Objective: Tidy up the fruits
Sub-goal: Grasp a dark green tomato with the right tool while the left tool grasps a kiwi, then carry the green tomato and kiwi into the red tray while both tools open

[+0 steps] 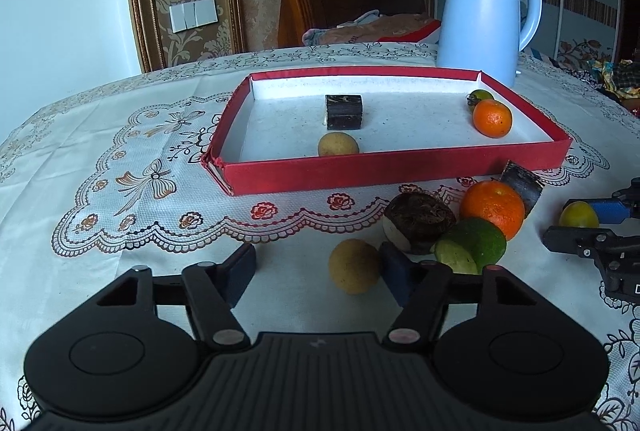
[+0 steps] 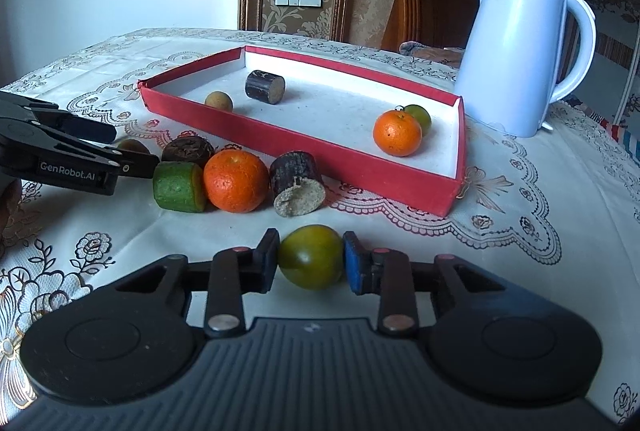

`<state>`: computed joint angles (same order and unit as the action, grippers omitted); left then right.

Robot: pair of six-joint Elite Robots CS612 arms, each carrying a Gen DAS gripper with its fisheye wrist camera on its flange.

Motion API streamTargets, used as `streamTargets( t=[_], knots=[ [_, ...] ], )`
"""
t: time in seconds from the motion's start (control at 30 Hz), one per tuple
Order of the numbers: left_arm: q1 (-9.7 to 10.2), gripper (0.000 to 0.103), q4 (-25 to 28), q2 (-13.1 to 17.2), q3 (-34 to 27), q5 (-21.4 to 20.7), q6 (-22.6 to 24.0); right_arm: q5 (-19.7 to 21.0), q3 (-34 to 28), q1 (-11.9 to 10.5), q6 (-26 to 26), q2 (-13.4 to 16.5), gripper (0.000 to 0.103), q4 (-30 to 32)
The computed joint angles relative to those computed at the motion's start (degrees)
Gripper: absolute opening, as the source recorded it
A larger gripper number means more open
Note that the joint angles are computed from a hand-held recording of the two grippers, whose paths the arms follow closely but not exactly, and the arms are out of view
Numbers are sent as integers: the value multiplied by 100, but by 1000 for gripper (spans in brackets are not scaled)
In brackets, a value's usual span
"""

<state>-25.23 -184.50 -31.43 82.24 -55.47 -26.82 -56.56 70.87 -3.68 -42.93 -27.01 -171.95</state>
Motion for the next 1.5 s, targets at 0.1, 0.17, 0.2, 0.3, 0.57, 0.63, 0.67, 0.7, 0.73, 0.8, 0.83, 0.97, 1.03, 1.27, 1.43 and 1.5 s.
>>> streamTargets(
  t=[0.1, 0.17, 0.2, 0.3, 0.57, 0.63, 0.67, 0.7, 0.73, 0.8, 0.83, 0.97, 1.03, 1.27, 1.43, 1.5],
  knots=[
    [-30, 48, -74, 20, -13, 29, 211, 28, -12, -7, 33, 3, 31, 40],
    [-32, 40, -139, 25, -9, -25, 303, 40, -14, -10, 44, 3, 31, 52],
    [-31, 36, -157, 28, -10, -54, 336, 40, -12, -11, 41, 2, 31, 47],
    [-37, 28, -204, 30, -5, -82, 402, 55, -24, -15, 48, 6, 31, 54],
    [-50, 26, -260, 27, 14, 133, 205, 87, -12, -46, 383, 32, 31, -255],
    [-57, 26, -334, 23, 19, 150, 209, 118, -8, -65, 564, 47, 31, -423],
    [-63, 26, -340, 26, 5, 174, 215, 101, -9, -68, 659, 53, 31, -499],
    [-71, 26, -323, 31, -25, 220, 217, 90, -18, -69, 745, 62, 31, -555],
    [-81, 26, -318, 34, -48, 269, 212, 85, -37, -69, 823, 73, 31, -600],
    [-87, 26, -390, 36, -94, 299, 152, 32, -96, -58, 1041, 114, 31, -789],
    [-85, 26, -439, 35, -112, 294, 101, 1, -128, -51, 1138, 132, 31, -861],
    [-31, 26, -442, 72, -326, 179, -152, -47, -316, -8, 1439, 193, 31, -923],
    [-23, 26, -294, 134, -509, 249, -149, -66, -438, 25, 1537, 233, 31, -914],
    [7, 26, 105, 344, -1031, 299, -150, -262, -987, 158, 1980, 485, 31, -729],
    [42, 26, 320, 478, -1345, 384, -219, -488, -1373, 233, 2258, 665, 31, -442],
    [71, 26, 403, 525, -1446, 348, -253, -549, -1516, 246, 2367, 731, 31, -335]
  ],
)
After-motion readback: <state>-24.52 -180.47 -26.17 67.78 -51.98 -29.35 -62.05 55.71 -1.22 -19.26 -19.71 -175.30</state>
